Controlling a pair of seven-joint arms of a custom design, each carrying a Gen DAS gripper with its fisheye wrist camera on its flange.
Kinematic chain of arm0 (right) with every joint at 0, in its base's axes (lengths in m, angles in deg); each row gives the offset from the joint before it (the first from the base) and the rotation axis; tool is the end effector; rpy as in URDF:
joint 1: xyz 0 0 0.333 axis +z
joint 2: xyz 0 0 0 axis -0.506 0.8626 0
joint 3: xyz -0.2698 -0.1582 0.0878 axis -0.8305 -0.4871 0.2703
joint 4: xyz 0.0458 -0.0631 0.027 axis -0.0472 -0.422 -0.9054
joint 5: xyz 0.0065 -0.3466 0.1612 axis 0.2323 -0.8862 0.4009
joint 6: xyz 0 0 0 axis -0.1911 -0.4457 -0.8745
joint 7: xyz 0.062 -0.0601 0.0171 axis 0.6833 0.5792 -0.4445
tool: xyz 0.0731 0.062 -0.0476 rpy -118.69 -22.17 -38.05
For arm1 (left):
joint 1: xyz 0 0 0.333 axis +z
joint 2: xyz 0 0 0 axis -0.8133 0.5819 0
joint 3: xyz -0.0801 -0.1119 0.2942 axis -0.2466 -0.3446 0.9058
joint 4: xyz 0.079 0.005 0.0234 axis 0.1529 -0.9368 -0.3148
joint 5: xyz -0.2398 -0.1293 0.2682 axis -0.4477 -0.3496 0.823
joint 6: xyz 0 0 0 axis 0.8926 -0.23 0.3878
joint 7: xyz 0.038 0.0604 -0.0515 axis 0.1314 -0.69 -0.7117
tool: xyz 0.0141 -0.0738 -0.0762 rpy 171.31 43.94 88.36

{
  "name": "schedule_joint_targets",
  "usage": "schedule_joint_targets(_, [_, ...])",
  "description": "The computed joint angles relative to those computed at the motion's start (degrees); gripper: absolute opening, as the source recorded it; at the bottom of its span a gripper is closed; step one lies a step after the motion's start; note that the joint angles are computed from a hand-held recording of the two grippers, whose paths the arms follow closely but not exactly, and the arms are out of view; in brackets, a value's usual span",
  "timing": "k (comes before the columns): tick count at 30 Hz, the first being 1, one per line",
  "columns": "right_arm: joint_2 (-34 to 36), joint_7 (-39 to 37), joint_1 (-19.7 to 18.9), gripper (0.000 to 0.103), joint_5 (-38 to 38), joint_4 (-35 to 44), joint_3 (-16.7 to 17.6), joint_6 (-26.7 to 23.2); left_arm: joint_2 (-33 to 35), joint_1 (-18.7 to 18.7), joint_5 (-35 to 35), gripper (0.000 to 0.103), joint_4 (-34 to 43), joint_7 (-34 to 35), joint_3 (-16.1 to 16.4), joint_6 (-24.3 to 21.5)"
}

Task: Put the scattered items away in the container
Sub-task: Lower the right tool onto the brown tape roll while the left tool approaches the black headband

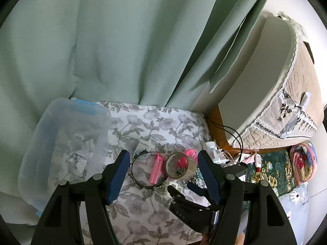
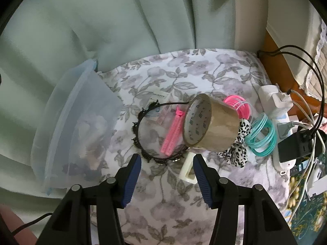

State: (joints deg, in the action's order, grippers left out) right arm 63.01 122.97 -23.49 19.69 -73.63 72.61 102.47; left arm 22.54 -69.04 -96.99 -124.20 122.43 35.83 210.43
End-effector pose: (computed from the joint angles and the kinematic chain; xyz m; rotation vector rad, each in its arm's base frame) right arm 0.4724 0.0695 0.4260 -1.5122 2.1851 -0.2156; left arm 0.5194 -0.2612 0.5783 -1.5996 2.3703 -0.9701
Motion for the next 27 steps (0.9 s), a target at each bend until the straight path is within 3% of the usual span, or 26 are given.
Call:
schedule_joint_targets(7, [0.9,-2.0,-0.1,0.057,2.6,-0.5,-1.4,0.6,2.2,0.2,-3.0,0.069,1.9,1.4,-0.3,-2.4])
schedule_joint_targets(16, [2.3,-5.3,-0.1,0.057,6.1,-0.4,-2.3,1.0,5.2,0.1,1.8,0.069,3.2,-2.2,-1.7,-1.6])
schedule_joint_targets(27, [3.7,-8.3,-0.4,0.057,9.9,-0.4,-3.2,1.7,9.0,0.5,2.2,0.069,5.5,-2.4,-3.1,-3.5])
